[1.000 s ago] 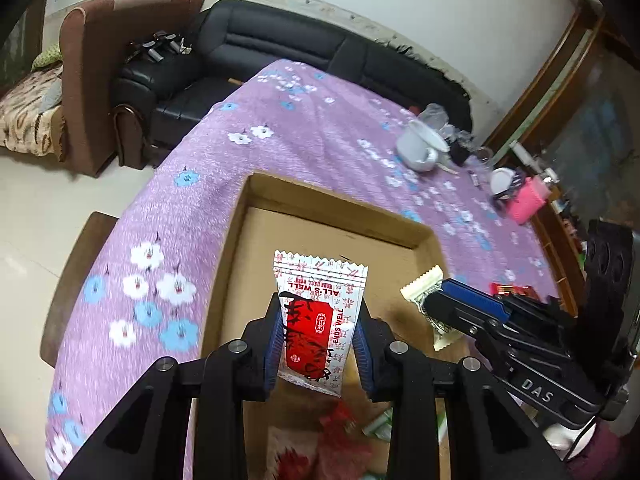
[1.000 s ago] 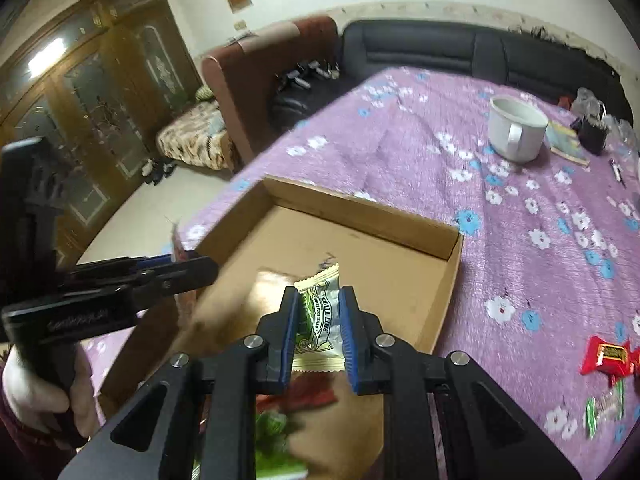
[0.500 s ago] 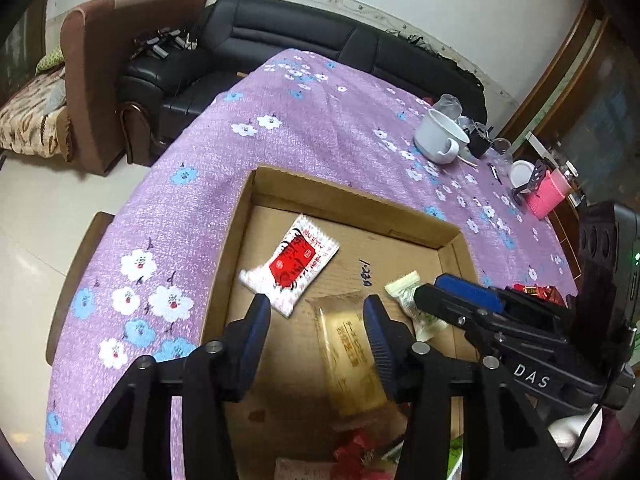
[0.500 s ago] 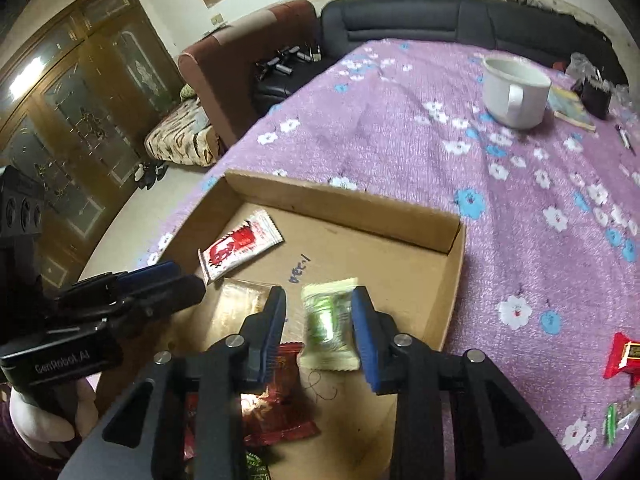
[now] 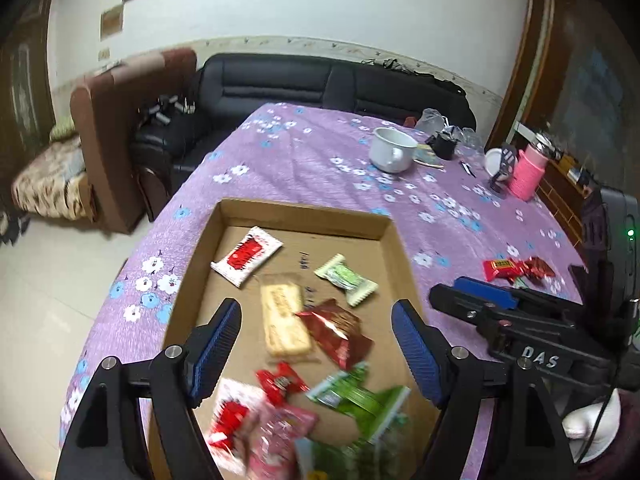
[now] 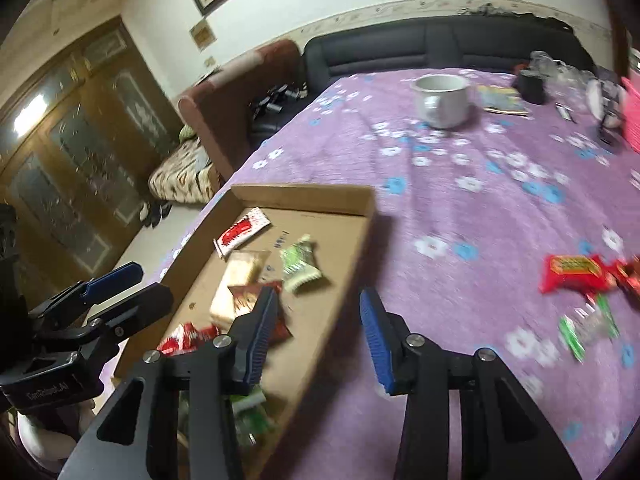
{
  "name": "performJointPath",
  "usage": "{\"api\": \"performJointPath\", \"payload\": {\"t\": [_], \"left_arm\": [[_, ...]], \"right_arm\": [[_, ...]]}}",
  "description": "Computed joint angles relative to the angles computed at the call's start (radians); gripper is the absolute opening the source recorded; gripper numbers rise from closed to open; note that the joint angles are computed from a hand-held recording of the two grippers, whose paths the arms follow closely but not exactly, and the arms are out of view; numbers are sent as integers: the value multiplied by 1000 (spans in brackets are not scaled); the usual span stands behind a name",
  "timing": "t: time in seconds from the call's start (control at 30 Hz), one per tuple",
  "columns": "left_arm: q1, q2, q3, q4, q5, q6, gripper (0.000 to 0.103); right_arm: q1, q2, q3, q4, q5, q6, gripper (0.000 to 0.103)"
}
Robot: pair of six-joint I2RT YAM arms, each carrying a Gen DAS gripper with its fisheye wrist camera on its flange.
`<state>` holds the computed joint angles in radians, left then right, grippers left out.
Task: Organize snacks
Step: 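Swing both tools away from the box toward the red candies on the table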
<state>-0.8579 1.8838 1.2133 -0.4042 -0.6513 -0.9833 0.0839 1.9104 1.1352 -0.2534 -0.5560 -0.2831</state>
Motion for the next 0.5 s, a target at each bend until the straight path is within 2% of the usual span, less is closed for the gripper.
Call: {"api": "performJointPath", "payload": {"t": [0.2,0.5], "left_arm": [[-99,134,212,-163,-66,-64,86],[-154,350,551,-324,-41,-45,86]], "right_arm": [[-185,-90,-90,11,-88,-43,48],[-405,-110,-99,21,-179,-91,52]]}}
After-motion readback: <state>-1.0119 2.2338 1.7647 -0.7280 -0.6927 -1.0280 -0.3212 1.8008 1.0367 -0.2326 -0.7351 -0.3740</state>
